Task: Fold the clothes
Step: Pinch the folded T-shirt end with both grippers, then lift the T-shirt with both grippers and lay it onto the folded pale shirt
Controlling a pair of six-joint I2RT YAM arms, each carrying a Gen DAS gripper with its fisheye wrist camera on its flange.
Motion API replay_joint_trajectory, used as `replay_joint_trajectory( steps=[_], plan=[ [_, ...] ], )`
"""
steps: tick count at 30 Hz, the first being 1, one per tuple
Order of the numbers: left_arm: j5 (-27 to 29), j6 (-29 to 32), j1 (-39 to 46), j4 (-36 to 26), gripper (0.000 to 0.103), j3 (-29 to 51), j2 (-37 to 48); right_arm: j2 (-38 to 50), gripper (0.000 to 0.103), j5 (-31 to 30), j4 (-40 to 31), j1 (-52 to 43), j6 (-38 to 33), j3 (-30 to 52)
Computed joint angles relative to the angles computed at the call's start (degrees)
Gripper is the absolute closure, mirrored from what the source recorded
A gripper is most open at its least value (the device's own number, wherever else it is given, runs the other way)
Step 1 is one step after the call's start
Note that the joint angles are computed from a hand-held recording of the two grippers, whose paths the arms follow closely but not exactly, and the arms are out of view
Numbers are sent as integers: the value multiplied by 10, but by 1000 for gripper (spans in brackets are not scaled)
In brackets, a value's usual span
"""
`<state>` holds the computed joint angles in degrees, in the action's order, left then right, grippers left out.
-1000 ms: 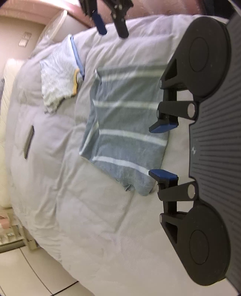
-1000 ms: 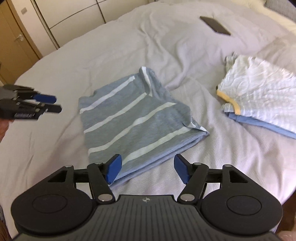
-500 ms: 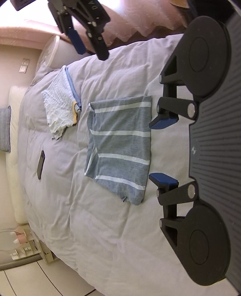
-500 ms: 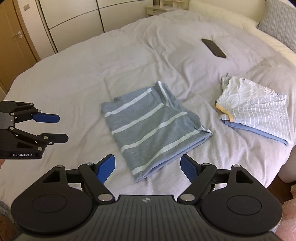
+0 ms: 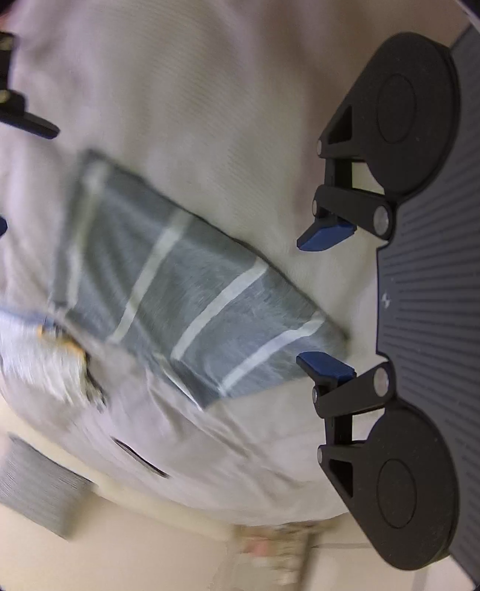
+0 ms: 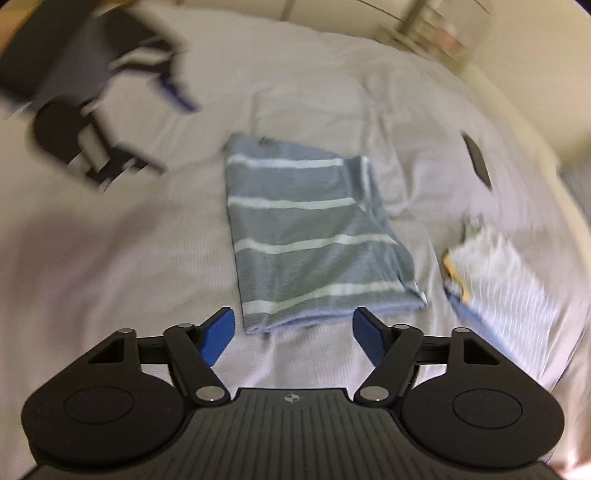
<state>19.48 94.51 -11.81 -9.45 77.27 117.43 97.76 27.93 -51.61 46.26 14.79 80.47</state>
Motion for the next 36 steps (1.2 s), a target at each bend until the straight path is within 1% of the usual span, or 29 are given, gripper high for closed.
replay_joint_trajectory(
  steps=[1, 3, 5, 8, 11, 12, 13, 14, 15, 16, 17, 18, 19, 20, 22, 24, 26, 29, 32, 34, 36],
  plan=[
    [8, 25, 0, 20, 47, 12, 30, 15, 36, 1, 23, 2, -16, -9],
    [15, 67, 0, 38, 47, 44, 84, 43, 39, -5, 71, 0, -40, -27],
    [38, 104, 4, 62, 47, 71, 132, 75, 40, -4, 120, -2, -64, -40],
    [72, 114, 10, 100, 47, 104, 178, 132, 45, 8, 158, -7, -85, -31],
    [97, 127, 14, 129, 47, 142, 217, 186, 46, 31, 174, -11, -118, -10],
    [101, 134, 15, 149, 48, 151, 229, 190, 47, 36, 183, -14, -130, -12],
    [104, 141, 15, 169, 52, 160, 241, 189, 48, 40, 195, -18, -147, -20],
    [101, 137, 12, 180, 60, 168, 248, 182, 50, 46, 210, -22, -165, -32],
    [95, 135, 9, 187, 64, 175, 255, 176, 51, 51, 219, -27, -176, -44],
    [89, 137, 6, 186, 71, 182, 262, 174, 51, 56, 222, -34, -184, -50],
    [82, 143, 2, 184, 74, 186, 266, 172, 53, 60, 225, -41, -192, -57],
    [72, 144, -3, 180, 82, 188, 268, 169, 56, 65, 229, -48, -199, -63],
    [62, 145, -7, 176, 86, 191, 269, 169, 57, 67, 233, -55, -209, -67],
    [55, 134, -10, 169, 89, 194, 268, 172, 59, 63, 236, -61, -221, -65],
    [42, 102, -13, 147, 95, 201, 257, 175, 75, 46, 235, -69, -241, -55],
    [32, 74, -15, 131, 97, 196, 237, 174, 91, 27, 226, -77, -251, -47],
    [27, 46, -18, 124, 97, 179, 206, 155, 94, 11, 222, -86, -255, -52],
    [17, -1, -27, 110, 98, 159, 156, 108, 94, 6, 212, -92, -277, -67],
    [-1, -49, -42, 85, 98, 146, 102, 48, 94, 7, 176, -107, -301, -65],
    [-17, -83, -57, 61, 98, 150, 70, 13, 95, 10, 155, -121, -319, -60],
    [-39, -103, -74, 28, 98, 166, 50, -22, 95, 13, 133, -138, -342, -51]
  ],
)
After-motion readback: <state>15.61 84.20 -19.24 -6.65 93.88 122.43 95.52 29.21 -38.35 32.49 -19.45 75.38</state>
